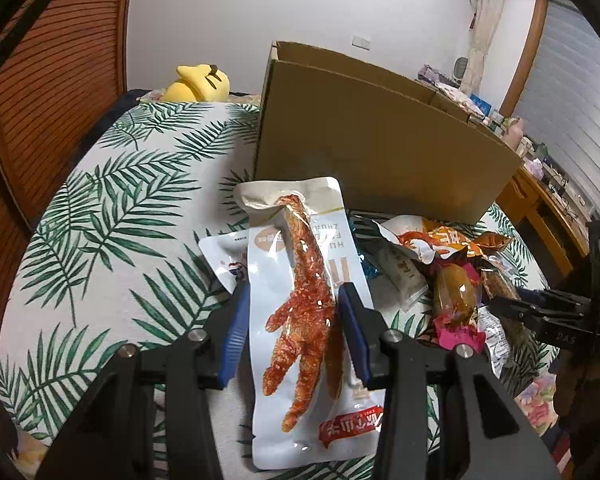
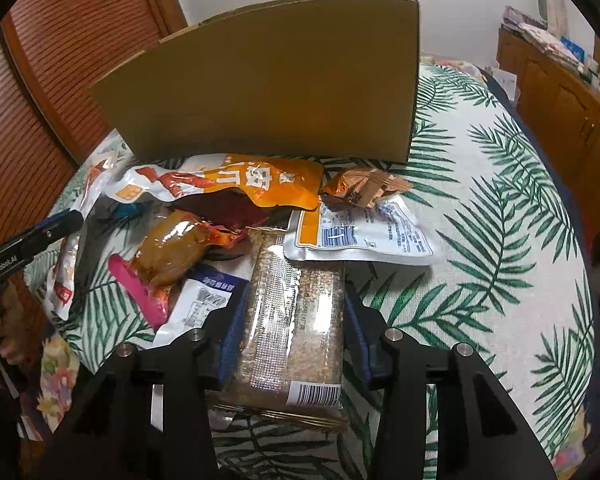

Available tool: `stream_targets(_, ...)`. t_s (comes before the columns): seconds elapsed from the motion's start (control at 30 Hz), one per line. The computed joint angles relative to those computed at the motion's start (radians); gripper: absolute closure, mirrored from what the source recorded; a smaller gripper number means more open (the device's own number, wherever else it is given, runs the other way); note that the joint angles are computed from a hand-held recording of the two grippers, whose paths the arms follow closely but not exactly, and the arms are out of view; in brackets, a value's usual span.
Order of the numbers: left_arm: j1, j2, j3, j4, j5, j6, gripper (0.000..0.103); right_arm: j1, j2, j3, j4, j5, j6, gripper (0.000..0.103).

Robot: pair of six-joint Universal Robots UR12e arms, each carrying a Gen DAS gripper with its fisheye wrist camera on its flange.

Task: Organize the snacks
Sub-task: 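Lift both held snacks and carry them over the cardboard box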

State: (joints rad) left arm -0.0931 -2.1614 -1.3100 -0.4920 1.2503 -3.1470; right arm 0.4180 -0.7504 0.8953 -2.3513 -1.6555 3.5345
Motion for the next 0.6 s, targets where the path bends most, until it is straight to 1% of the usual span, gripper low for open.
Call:
stream_targets(0.27,0.003,0.012,-0.016,0.038,-0.012,-0.011,0.06,-0.007,-0.046,0.093,-0.085,0.032,0.041,0.058)
stream_targets(0.4,0.005,0.018,-0.021,0.047,-0.032,-0.01,0.06,-0.01,-0.074,0.145,-0.133,0.037,0.06,0.058)
stream_targets(0.6,0.004,0.026,-0.026,0.068,-0.04,-0.018,0.06,-0.01,-0.103,0.197,-0.179,0.037,0.082,0.058)
